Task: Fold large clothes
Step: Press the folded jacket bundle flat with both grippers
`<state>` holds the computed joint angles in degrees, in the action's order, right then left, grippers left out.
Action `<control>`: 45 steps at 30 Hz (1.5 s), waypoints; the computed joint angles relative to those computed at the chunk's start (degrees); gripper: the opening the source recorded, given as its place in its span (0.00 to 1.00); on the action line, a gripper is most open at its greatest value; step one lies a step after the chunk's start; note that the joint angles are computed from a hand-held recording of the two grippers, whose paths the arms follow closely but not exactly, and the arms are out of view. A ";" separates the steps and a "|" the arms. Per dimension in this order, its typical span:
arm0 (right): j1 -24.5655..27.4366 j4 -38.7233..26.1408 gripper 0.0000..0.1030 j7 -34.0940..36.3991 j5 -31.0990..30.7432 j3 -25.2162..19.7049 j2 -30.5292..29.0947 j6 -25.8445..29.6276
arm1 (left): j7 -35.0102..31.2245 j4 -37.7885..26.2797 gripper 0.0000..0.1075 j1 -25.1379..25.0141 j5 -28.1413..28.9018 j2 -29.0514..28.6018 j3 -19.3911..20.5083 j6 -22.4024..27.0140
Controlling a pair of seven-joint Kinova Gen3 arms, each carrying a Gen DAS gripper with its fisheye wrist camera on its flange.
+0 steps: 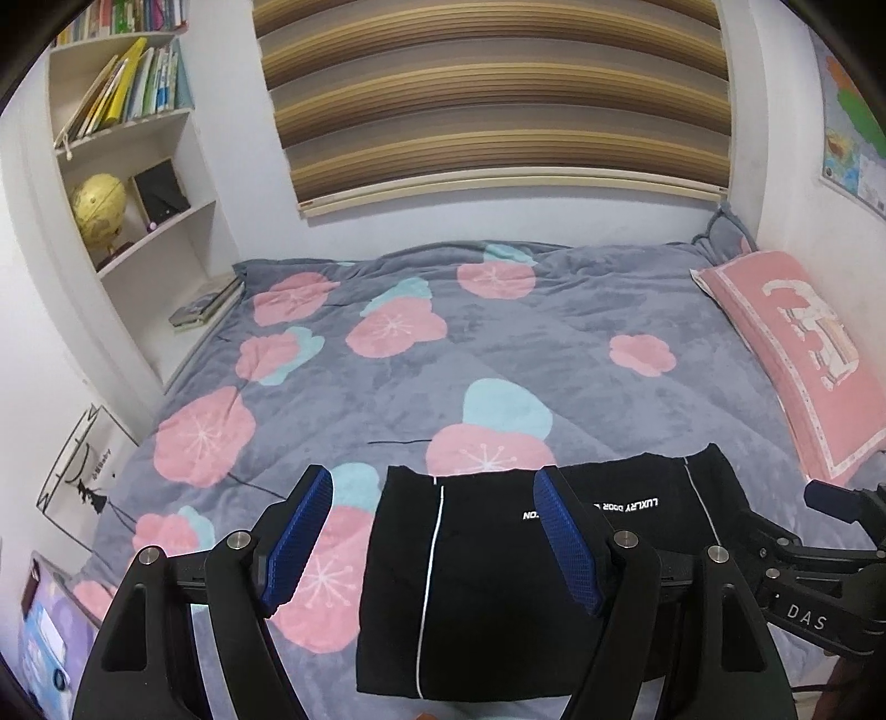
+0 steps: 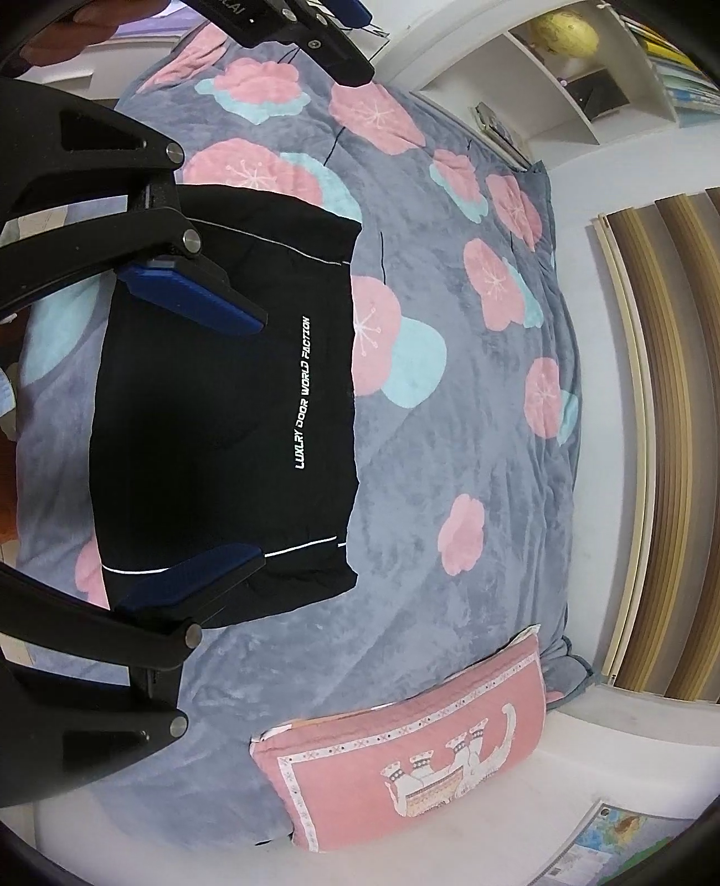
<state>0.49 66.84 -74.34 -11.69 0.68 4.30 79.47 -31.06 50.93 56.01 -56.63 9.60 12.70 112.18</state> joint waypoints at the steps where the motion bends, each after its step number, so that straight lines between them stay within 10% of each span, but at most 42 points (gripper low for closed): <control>1: -0.03 0.01 0.77 -0.10 -0.01 -0.01 -0.02 0.02 | -0.05 0.02 0.71 0.04 -0.15 0.08 -0.03 0.17; 45: 0.92 1.29 0.77 0.73 0.74 0.16 2.30 0.87 | -1.92 2.51 0.71 -4.56 6.63 0.44 -0.53 -4.87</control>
<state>1.41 68.13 -73.61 -10.95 0.83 6.60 80.34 -32.98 53.44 51.45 -50.01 10.05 12.17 107.31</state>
